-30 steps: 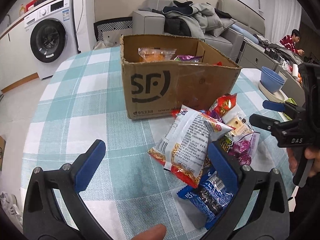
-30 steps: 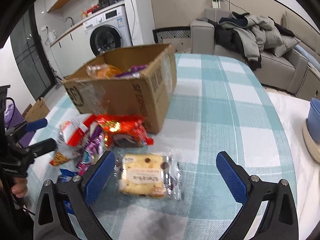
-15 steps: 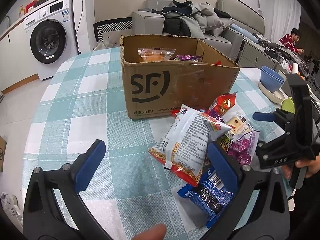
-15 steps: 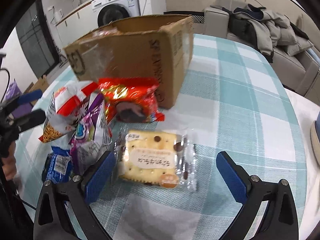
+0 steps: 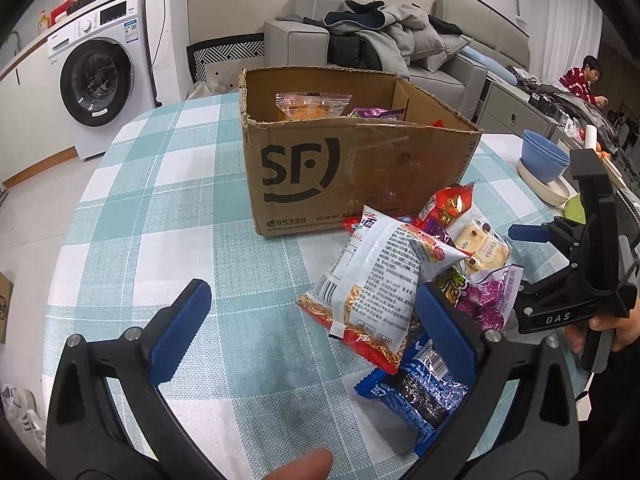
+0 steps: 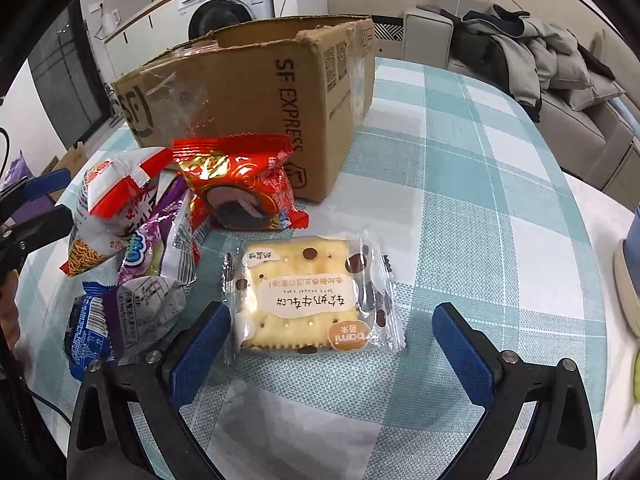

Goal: Organize snacks
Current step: 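Close the right tool on the cracker packet while the left tool grips the white chips bag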

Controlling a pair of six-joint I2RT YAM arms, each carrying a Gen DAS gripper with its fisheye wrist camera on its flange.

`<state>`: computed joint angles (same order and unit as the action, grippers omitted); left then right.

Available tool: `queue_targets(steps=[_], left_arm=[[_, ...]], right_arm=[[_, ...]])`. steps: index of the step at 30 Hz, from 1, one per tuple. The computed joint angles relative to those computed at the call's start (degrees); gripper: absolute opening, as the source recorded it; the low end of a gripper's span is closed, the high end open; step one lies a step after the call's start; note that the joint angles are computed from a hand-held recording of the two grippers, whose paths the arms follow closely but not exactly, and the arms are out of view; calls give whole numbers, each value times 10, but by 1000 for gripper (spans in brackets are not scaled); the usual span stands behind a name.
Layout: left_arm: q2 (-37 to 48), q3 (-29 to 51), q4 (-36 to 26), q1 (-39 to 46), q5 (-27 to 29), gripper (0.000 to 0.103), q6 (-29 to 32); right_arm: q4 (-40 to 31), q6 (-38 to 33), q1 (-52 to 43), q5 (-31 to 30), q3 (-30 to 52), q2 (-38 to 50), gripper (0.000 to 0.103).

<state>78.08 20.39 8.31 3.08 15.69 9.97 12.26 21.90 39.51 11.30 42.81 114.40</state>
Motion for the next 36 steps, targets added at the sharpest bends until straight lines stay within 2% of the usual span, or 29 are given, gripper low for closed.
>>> queue_targets(steps=[14, 18, 21, 22, 24, 28, 36], left_arm=[[25, 5, 12, 5, 6, 102, 1], [25, 2, 14, 5, 6, 102, 2], [26, 1, 15, 4, 5, 102, 1], [27, 2, 15, 3, 5, 102, 1], [26, 0, 17, 2, 3, 102, 0], [27, 1, 16, 3, 5, 102, 1], [29, 2, 15, 3, 6, 102, 0]], right_arm=[[12, 2, 10, 13, 16, 26, 102], [20, -2, 6, 15, 11, 21, 88], [23, -3, 7, 13, 4, 15, 85], [21, -5, 9, 19, 4, 14, 79], [24, -7, 9, 19, 1, 11, 73], [32, -9, 5, 10, -9, 3, 66], [33, -12, 14, 10, -23, -17, 65]])
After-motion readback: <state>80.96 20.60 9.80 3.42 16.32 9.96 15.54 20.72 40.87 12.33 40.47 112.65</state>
